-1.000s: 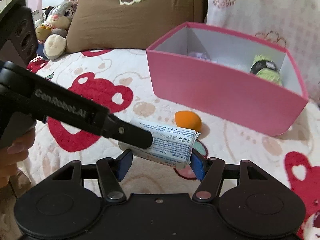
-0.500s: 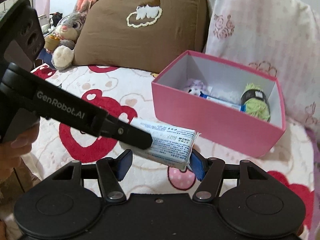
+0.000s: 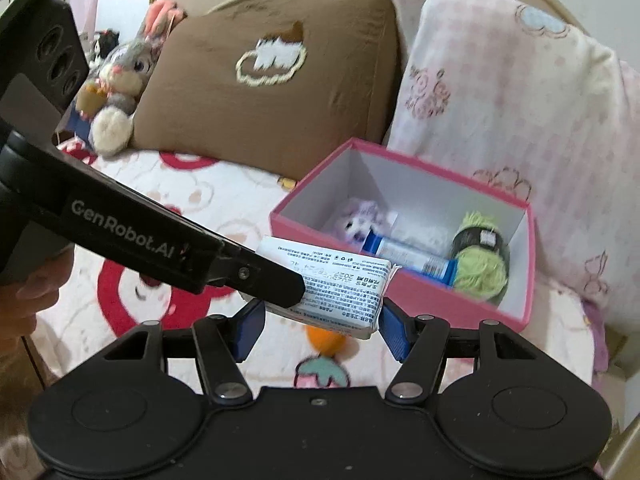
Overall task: Organize objects
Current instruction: 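Lift the tissue pack with the left gripper and carry it into the box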
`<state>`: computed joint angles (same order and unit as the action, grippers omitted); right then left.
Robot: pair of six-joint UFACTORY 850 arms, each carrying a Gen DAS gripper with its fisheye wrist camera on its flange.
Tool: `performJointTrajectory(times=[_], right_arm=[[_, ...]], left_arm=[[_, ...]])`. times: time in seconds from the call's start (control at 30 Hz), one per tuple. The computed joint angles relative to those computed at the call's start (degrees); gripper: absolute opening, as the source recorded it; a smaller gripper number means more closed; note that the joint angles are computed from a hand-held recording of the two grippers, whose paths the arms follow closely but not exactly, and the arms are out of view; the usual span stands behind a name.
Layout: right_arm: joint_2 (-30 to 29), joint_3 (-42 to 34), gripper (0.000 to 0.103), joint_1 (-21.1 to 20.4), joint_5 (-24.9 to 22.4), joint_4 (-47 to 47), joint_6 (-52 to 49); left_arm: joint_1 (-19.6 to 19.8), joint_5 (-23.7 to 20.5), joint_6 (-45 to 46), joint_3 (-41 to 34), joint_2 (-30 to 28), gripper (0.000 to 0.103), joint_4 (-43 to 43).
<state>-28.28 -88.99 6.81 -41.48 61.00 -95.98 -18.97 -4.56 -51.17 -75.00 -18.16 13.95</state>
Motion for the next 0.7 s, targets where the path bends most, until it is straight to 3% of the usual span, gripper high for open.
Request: performJointTrajectory(times=[0.13, 0.33, 0.47, 0.7], right_arm=[[-2.90, -5.96, 0.067, -0.13, -1.87, -1.31, 3.32], [-9.70, -17.80, 0.064, 0.51, -4.12, -6.33, 10.19], [-13.63, -23.42, 0.060, 1.66, -2.93, -11.17, 13.06], [-30.22, -49.78, 0.054, 3.13, -12.83, -22.48, 31.06]], left_arm=[[0.98, -4.19, 10.75, -6.24, -2.46, 0.037, -9.84], [2.55, -10.93, 15.81, -16.56, -8.10, 0.040, -13.40], [3.67, -16.00, 16.40, -24.06, -13.25, 0.040, -13.96], [5.54, -19.22, 12.11, -32.96, -20.91, 0.040, -12.73]])
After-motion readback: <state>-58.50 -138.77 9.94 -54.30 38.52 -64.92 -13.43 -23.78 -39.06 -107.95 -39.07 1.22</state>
